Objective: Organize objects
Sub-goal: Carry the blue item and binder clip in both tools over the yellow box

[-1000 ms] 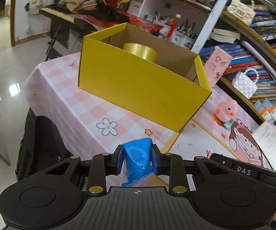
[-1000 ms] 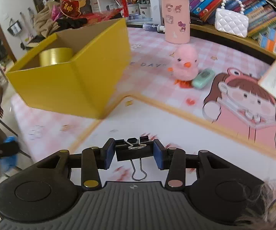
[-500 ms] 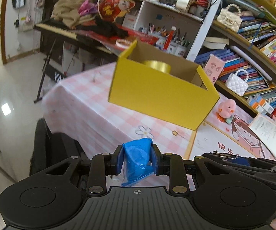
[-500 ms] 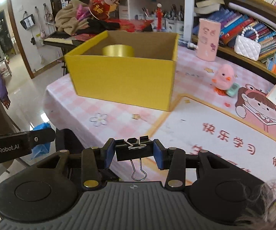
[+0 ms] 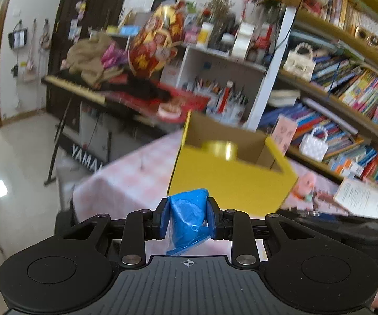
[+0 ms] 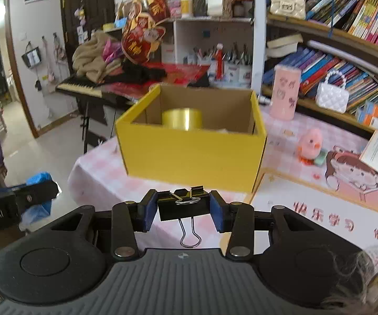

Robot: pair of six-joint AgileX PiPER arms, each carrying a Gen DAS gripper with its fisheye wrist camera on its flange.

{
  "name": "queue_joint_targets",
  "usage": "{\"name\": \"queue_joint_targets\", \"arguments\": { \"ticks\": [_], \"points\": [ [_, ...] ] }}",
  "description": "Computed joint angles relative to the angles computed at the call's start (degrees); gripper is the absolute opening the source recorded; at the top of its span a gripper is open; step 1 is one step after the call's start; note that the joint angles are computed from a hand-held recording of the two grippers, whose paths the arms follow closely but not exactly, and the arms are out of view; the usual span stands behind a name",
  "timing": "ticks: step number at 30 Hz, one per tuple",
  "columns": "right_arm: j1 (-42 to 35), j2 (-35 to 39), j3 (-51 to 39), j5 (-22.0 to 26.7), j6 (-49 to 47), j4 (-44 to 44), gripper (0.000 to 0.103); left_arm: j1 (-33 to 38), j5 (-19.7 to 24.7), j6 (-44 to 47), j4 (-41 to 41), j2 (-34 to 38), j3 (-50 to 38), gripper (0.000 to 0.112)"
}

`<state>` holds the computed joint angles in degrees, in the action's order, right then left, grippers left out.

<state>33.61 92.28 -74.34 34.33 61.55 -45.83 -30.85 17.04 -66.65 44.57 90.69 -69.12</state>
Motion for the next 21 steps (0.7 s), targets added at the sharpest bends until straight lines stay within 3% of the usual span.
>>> {"name": "queue_joint_targets", "arguments": {
  "ticks": [5, 9, 16, 21],
  "points": [
    [-2.2, 2.4, -5.0, 0.7, -3.8, 1.7, 0.040, 2.0, -1.5, 9.7, -8.1, 4.1, -7.3, 0.027],
    [-5.0, 5.5, -9.5, -1.2, -7.8, 4.8, 0.040, 2.9, -0.2, 16.5, -13.1, 9.1, -14.7, 0.027],
    [-10.5, 12.2, -18.2, -3.1, -17.8, 14.0, 0.040, 2.9, 4.8, 26.5, -22.1, 19.2, -29.6, 0.027],
    [-14.8, 18.1, -26.5, -3.2, -27.6, 21.4, 0.040, 2.4, 11.5, 32.2, -26.5, 29.1, -45.5, 0.027]
  ]
}}
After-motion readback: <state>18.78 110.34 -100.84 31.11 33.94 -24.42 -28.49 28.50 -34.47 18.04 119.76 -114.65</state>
